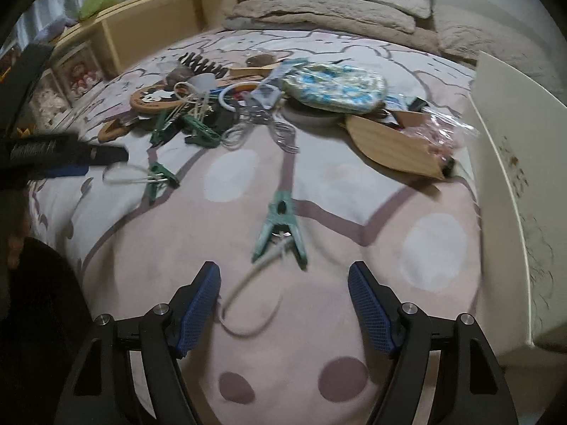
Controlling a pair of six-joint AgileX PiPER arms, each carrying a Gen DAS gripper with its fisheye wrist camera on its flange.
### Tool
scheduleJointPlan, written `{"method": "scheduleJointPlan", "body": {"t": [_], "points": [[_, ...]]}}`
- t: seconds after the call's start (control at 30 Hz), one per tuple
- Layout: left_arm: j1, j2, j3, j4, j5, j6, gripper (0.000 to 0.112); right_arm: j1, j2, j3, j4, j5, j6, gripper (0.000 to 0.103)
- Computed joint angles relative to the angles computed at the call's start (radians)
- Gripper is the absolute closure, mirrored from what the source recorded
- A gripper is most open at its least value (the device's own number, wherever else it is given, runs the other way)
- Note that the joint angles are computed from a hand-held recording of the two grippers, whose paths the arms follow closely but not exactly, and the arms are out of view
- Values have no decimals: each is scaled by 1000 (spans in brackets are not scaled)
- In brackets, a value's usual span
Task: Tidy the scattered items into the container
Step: 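Close left gripper on green clothespin with clear ring while right gripper holds its clothespin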
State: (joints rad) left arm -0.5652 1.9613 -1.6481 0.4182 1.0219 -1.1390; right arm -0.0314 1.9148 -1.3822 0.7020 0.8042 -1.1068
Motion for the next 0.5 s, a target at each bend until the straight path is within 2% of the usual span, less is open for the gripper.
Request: {"method": "scheduleJointPlan", "body": {"t": [0.13, 0.3, 0.5], "points": [[-77, 107, -121, 70, 90, 60, 13, -33, 14, -21, 24, 28, 17, 28], [-103, 194, -214, 131, 156, 105, 13, -62, 20, -29, 49, 53, 25, 29], [-47, 140, -105, 57, 64, 83, 13, -50, 18, -25, 37, 39, 35, 29]]}}
